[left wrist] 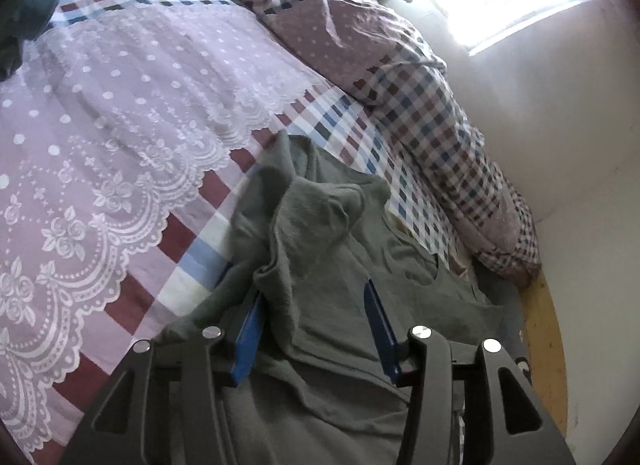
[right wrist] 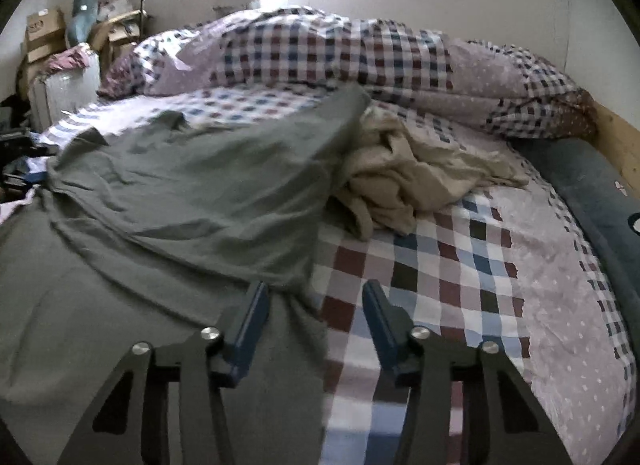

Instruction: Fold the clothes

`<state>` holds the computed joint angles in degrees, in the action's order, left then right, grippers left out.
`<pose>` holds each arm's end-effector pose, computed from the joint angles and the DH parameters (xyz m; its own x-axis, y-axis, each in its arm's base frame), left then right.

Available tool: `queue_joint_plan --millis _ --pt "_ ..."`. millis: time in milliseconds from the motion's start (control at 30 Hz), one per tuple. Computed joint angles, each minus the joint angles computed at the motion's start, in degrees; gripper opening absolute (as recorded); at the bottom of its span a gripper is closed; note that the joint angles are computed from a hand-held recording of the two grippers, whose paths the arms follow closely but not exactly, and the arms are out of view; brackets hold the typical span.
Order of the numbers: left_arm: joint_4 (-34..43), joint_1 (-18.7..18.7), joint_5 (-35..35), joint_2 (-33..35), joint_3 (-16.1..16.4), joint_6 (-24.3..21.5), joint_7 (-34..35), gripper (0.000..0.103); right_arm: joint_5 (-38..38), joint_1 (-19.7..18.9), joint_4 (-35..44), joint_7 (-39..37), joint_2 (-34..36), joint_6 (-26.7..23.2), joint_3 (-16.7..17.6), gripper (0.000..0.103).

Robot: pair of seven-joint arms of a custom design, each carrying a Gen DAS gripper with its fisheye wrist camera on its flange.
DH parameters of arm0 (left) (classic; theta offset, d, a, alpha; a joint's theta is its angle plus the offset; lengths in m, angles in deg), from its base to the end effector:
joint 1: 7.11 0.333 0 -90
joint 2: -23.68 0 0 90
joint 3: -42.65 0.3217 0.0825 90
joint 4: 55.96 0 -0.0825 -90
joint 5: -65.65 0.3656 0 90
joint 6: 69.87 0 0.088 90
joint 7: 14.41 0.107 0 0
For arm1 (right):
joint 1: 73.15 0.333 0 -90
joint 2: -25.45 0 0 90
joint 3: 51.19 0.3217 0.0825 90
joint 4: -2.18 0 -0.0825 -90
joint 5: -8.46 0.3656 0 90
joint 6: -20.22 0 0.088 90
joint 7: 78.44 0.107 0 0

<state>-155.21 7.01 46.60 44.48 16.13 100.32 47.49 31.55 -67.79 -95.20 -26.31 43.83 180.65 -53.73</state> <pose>0.6772 -0.0788 0.5068 0.2956 -0.6454 0.7043 -0.5899 -0.7032 -0.3968 0.6809 0.0191 0.5105 0.3304 -0.9356 0.1244 -0.6245 -0.3156 -0.7144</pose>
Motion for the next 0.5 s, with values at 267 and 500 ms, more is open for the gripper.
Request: queue_joint_plan --millis 267,500 --pt "0.1 -0.7 1.5 -0.1 1.0 -0.6 -0.6 0.029 -3.9 0.7 5.3 -1.8 3.9 -5.5 -0.5 0.039" --pt "0.1 3.3 -2.7 0.2 -5.2 1.9 6.6 0.009 -10.1 3.4 5.0 1.2 4.3 -5.6 -3.1 0.008"
